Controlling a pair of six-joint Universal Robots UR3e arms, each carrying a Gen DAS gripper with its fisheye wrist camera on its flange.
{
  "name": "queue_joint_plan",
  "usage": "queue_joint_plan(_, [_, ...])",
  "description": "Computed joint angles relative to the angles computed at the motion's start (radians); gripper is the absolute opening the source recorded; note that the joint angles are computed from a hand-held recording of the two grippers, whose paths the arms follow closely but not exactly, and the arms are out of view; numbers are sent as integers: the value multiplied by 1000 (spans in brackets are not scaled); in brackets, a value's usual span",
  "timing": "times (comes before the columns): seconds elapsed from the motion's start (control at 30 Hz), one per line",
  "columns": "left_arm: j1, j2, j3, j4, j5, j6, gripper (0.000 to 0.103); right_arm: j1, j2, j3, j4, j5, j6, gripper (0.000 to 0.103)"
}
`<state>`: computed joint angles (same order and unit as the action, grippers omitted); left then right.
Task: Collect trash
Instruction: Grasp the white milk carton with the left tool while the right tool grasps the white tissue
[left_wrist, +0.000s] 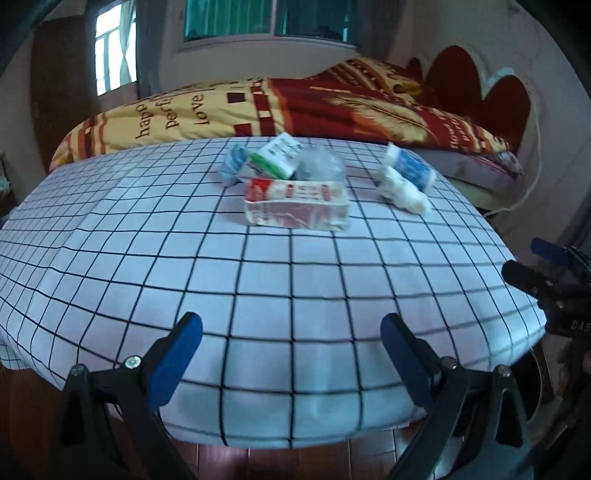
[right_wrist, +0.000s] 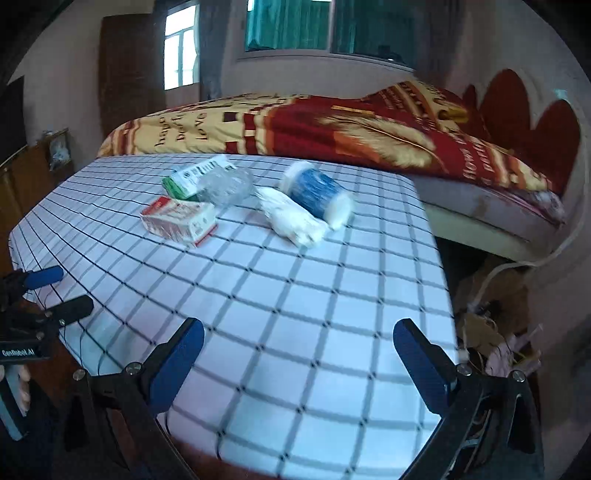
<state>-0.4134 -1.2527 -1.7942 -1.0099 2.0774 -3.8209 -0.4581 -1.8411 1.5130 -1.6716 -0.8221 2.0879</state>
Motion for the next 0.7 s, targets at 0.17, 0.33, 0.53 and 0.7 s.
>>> queue_joint_plan(0.17, [76,-57,23,50,-32,44,98,154,127,-14,-259,-127,195,103])
queue_joint_plan(0.33, [139,-215,129,121,-59,64,98,230,299,-135,-334,-215,310,103])
queue_joint_plan(0.53, [197,-370,251,125,-111,60,98,325,518,-369,-292,-275,365,103])
queue_joint_plan(0.7, [273,-349,238,86,-165,22,98,371,648,-548,-220,-305,383,103])
